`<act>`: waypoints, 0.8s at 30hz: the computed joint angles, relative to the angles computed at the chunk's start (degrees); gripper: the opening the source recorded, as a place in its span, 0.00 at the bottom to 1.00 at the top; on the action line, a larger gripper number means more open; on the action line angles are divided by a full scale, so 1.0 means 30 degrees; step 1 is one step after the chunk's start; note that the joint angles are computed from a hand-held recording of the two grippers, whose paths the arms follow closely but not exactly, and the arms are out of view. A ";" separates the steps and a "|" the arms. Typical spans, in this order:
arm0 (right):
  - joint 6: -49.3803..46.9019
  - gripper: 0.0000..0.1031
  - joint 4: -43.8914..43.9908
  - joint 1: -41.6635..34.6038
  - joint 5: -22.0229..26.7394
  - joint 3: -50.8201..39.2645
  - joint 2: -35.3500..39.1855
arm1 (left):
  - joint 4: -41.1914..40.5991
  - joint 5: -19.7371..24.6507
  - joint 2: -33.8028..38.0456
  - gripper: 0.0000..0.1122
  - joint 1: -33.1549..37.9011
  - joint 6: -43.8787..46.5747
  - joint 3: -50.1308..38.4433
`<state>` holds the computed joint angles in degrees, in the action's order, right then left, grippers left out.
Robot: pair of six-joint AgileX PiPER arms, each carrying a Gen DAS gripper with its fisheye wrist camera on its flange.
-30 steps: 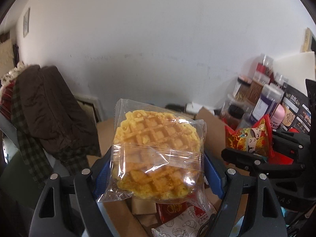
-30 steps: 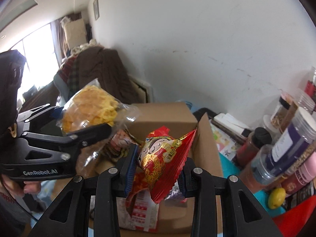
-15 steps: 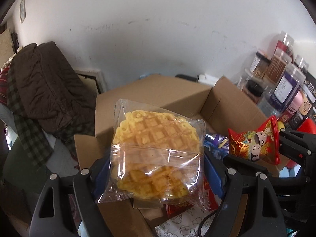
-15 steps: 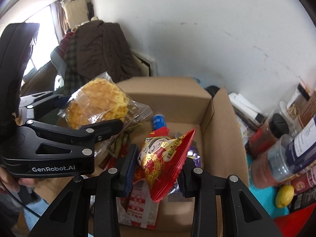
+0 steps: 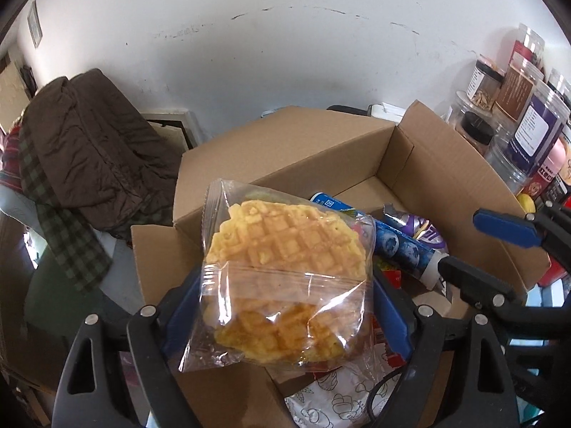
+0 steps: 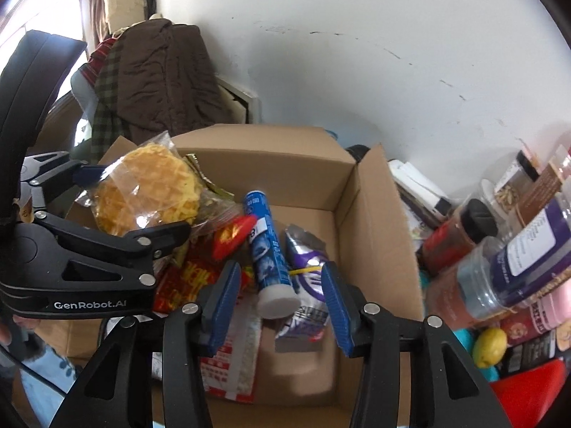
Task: Organize snacks
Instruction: 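Lower the waffle and red snack bag into the box and open both tools, then withdraw both tools from the box back over the table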
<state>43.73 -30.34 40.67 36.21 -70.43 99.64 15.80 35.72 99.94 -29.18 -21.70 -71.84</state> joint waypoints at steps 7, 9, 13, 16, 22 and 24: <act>0.0946 0.46 -0.0713 0.0360 0.0675 0.0216 -0.0741 | 0.2680 0.0296 -0.0974 0.83 -0.1029 -0.2093 0.0582; 0.1063 0.46 -0.0716 0.0418 0.0872 0.0291 -0.1076 | 0.2924 0.0502 -0.1222 0.89 -0.1148 -0.2519 0.0643; 0.1354 0.47 -0.0817 0.0554 0.1244 0.0475 -0.1648 | 0.2573 0.0689 -0.1742 0.91 -0.0987 -0.2729 0.0760; 0.1589 0.47 -0.1113 0.0798 0.1725 0.0465 -0.2071 | 0.2904 0.0968 -0.2276 0.91 -0.1048 -0.3098 0.0844; 0.2899 0.47 -0.2531 0.1803 0.2629 0.0548 -0.3455 | 0.2774 0.1043 -0.4410 0.91 -0.1431 -0.3390 0.1295; 0.3461 0.47 -0.3080 0.2295 0.3056 0.0520 -0.3972 | 0.3171 0.1094 -0.5319 0.91 -0.1786 -0.3730 0.1569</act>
<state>54.12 -39.58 47.55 45.38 -68.87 87.72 25.31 39.01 83.98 -34.54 -32.89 -67.13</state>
